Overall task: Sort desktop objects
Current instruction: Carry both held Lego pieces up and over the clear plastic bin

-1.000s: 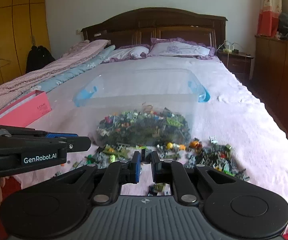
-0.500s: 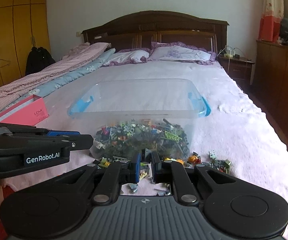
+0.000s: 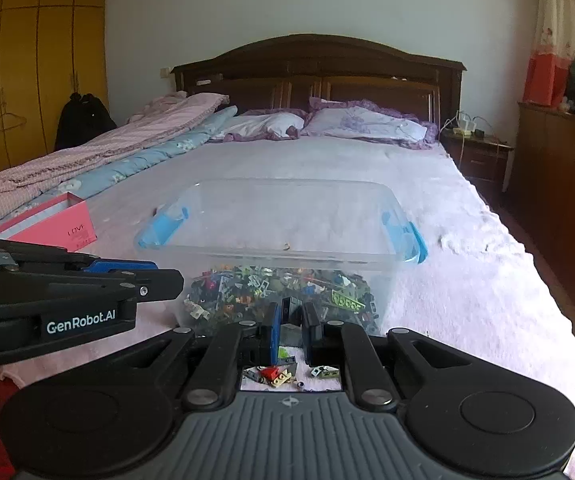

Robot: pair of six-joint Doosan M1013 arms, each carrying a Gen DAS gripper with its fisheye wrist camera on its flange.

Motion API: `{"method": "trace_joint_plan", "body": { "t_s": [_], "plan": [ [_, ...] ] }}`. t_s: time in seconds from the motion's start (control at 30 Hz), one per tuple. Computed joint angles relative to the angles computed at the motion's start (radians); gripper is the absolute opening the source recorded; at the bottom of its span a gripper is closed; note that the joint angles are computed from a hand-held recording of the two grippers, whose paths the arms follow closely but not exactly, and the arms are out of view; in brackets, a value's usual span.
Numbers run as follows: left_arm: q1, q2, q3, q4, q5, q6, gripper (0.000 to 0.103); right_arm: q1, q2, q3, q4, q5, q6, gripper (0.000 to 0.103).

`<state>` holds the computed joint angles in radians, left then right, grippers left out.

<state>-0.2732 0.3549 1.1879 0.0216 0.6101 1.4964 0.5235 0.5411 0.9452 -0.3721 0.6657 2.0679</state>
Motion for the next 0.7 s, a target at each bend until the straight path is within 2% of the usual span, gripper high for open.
{"method": "trace_joint_plan", "body": {
  "t_s": [0.43,0.7],
  "plan": [
    [0.007,0.019,-0.028,-0.007,0.005,0.004,0.018,-0.003,0.015,-0.028,0.013,0.003,-0.020,0.012],
    [0.015,0.050,-0.077,0.006,0.014,-0.007,0.018,-0.010,0.048,-0.088,0.042,0.016,-0.058,0.012]
  ]
}}
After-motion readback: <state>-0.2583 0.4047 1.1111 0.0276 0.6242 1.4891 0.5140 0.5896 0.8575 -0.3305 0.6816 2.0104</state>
